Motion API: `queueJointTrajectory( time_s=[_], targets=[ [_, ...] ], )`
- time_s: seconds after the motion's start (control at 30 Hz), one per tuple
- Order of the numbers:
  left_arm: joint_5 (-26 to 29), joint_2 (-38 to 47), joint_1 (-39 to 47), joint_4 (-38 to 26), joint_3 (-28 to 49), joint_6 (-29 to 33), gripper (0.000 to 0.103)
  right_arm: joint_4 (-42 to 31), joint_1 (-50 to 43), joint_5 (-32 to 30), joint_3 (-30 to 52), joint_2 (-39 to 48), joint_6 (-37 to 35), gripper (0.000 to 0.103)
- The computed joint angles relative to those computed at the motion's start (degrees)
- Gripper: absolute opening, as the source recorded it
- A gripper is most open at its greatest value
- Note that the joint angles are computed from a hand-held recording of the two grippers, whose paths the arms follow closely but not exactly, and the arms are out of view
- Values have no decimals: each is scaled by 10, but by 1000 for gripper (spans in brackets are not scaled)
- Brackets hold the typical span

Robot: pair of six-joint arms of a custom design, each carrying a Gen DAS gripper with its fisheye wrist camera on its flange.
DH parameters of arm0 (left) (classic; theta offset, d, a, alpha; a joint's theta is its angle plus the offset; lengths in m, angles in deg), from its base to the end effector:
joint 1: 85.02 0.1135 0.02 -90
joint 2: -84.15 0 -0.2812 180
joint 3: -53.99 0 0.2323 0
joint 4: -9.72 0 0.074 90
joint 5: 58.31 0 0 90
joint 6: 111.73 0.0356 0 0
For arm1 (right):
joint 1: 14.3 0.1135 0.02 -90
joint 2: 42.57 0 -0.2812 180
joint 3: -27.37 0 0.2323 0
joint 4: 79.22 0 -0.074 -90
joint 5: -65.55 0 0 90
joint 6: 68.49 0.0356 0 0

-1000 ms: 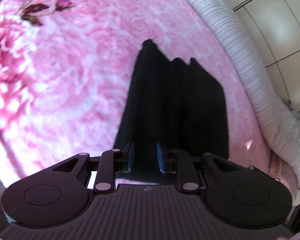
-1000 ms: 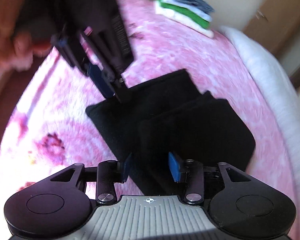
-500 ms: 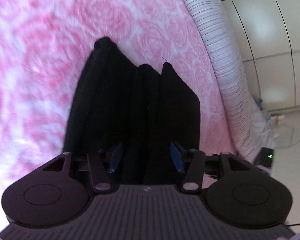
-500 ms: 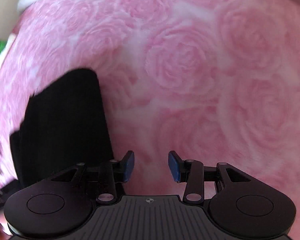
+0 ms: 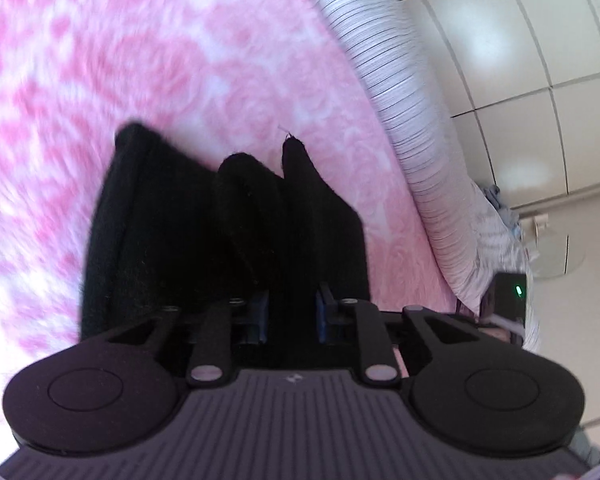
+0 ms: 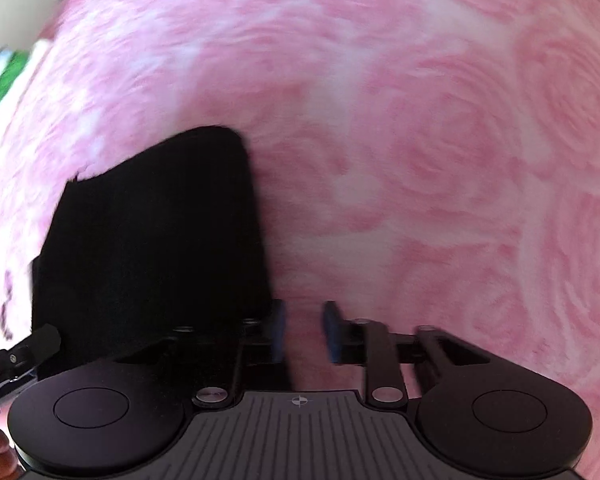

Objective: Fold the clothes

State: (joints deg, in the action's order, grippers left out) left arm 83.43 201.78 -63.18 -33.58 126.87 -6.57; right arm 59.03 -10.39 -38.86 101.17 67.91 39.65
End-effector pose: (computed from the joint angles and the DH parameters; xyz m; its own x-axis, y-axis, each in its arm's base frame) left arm 0.3062 0.0926 0.1031 -0.9492 -0.2059 -0.2381 0.0442 0.6616 -0.7485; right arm 0.3251 0.0311 0.1319 -0.9649 0.2363 -0.1147 0.1942 0.9358 0.2941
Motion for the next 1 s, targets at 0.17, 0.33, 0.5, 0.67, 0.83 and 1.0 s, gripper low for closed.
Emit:
queueJointTrajectory(
  time_s=[0.17,0.33,0.5,0.67,0.83,1.0],
  targets=[
    [-46,-16,54,-22,7,35,18,-29,72,31,34,-8,-24,17],
    [-54,-6,76,-23,12,53,17,-14,112,61,27,-15,-44,17],
    [-57,-19,91,-8,-7,77,17,11,132,84,9,-26,-65,16],
    [-93,-4,81,86,-51,60,23,75,184,146,-16,-24,-111,13],
    [-86,-21,106,28,-54,69,26,129,148,102,-68,-54,-64,12],
    [-98,-53,170,-79,-72,124,29,171,52,-18,-158,-124,28,12]
  ],
)
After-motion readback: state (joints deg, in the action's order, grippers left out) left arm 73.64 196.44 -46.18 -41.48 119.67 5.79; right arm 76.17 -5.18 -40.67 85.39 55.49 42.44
